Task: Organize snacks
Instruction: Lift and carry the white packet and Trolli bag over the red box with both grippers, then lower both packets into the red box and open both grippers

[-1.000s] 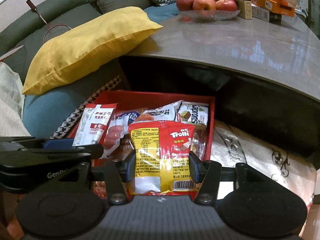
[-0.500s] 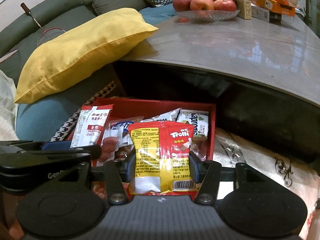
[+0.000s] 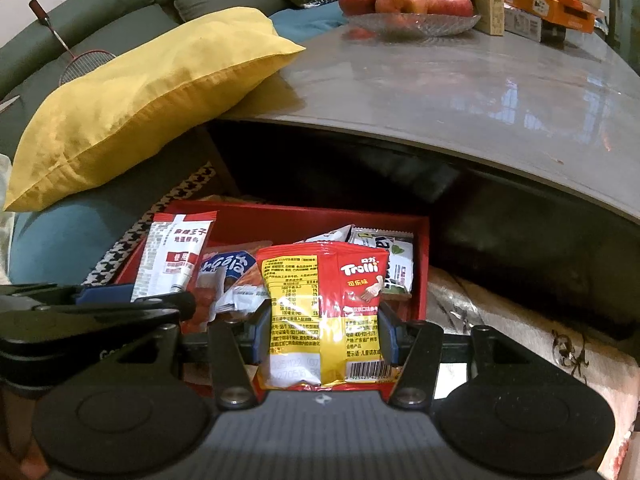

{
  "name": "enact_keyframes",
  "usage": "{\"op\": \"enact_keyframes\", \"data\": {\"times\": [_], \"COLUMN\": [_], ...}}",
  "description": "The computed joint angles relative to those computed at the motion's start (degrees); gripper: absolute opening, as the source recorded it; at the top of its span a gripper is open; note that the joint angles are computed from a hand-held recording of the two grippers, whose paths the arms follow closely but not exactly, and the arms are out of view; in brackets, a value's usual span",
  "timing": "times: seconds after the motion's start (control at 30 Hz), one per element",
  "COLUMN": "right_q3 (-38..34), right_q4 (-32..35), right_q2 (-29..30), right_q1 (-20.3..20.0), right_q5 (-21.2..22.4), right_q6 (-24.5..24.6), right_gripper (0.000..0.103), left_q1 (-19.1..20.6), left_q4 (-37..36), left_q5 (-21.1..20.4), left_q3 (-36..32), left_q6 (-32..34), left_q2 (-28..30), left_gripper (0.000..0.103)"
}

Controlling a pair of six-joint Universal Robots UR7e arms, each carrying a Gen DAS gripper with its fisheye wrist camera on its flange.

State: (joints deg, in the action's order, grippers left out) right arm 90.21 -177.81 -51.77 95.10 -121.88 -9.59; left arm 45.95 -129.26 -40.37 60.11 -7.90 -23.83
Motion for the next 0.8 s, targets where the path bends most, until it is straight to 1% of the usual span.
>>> {"op": "enact_keyframes", "data": {"times": [0.4, 0.8], "right_q3": [-2.4, -3.1], "right_q4": [1.7, 1.9], "right_q2": [1.6, 2.2], "right_q1": [-0.1, 0.0], "right_q5": [-1.1, -2.1], "right_q6": [-0.2, 0.0], "right_gripper": [0.047, 0.047], "left_q1": [0.6, 0.8], "left_q4": [1.5, 1.7], "left_q5": [0.6, 0.6], "left_q3": [-1.9, -2.7], "left_q6": [-1.0, -0.9], "left_q2": [1.4, 2.1], "left_gripper": [0.055, 0.055]}}
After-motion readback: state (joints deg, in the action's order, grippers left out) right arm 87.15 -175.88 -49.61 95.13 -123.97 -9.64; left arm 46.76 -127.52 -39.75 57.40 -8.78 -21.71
